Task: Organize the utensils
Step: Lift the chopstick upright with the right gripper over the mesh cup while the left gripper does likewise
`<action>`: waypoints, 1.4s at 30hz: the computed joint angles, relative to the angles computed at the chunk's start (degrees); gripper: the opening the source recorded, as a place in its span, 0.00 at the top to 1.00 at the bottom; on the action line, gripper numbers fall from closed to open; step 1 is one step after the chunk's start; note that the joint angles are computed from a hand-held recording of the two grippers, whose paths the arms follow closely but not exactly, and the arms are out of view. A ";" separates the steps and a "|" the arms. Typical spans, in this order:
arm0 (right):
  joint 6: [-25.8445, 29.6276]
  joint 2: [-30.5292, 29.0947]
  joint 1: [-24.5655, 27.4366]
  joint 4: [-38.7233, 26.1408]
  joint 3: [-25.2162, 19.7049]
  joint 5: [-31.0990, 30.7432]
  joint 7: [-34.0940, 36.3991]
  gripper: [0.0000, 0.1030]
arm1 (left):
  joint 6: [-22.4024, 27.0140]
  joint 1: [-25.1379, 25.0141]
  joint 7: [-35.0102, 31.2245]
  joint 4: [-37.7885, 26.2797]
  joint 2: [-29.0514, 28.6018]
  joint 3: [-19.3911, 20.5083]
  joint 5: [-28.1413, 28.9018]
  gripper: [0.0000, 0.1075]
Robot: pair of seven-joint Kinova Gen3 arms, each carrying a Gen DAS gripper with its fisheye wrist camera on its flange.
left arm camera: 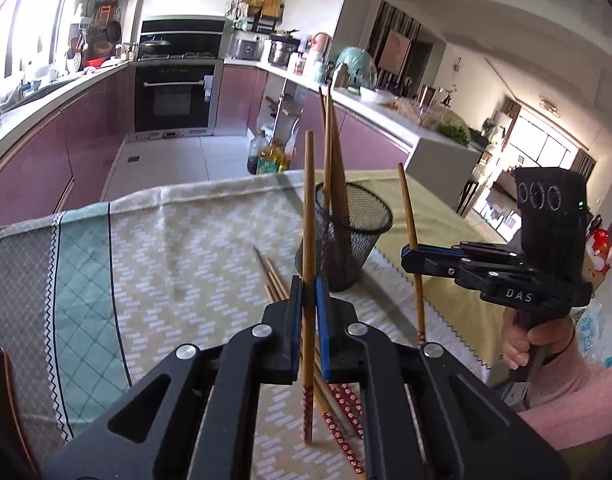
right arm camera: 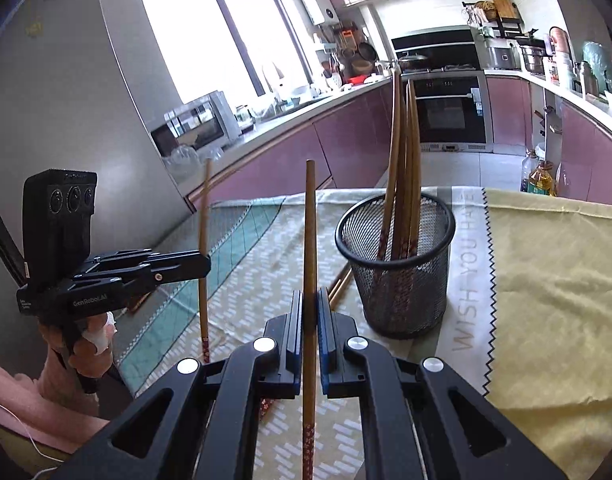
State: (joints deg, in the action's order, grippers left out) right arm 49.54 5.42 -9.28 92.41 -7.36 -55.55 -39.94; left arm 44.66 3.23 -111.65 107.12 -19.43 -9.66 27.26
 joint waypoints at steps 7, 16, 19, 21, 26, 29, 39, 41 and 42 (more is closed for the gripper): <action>0.02 -0.23 0.81 -0.90 0.44 -1.88 1.17 0.94 | 0.31 1.83 -2.54 -1.00 -1.64 -3.01 3.45 0.93; -2.17 -1.01 0.78 -3.09 0.72 -2.57 1.89 0.94 | -1.69 3.35 -4.89 -2.75 0.11 -3.92 7.72 0.93; -2.45 -1.09 0.95 -4.15 0.92 -3.11 2.60 0.94 | -2.00 3.36 -5.84 -4.23 1.26 -3.96 9.63 0.93; -2.41 -0.99 1.17 -5.21 1.05 -3.41 2.98 0.94 | -2.06 3.04 -6.03 -5.38 1.98 -3.57 10.28 0.93; -2.25 -0.48 1.87 -8.10 1.25 -3.60 2.51 0.94 | -2.02 2.40 -7.06 -8.22 3.57 -2.68 12.34 0.93; -1.98 -0.07 2.34 -9.64 1.18 -3.91 2.20 0.94 | -2.12 2.00 -7.41 -9.63 4.32 -1.93 12.81 0.93; -3.62 1.48 2.83 -13.12 -0.03 -3.22 1.11 0.94 | -2.94 0.56 -6.71 -14.64 7.47 0.75 13.29 0.93; -4.01 1.89 2.83 -13.65 -0.30 -2.87 0.75 0.94 | -3.45 0.10 -5.64 -15.24 7.75 1.94 12.10 0.93; -4.35 2.06 2.79 -13.82 -0.43 -2.61 0.47 0.94 | -3.70 -0.11 -4.93 -15.61 8.03 2.49 11.30 0.93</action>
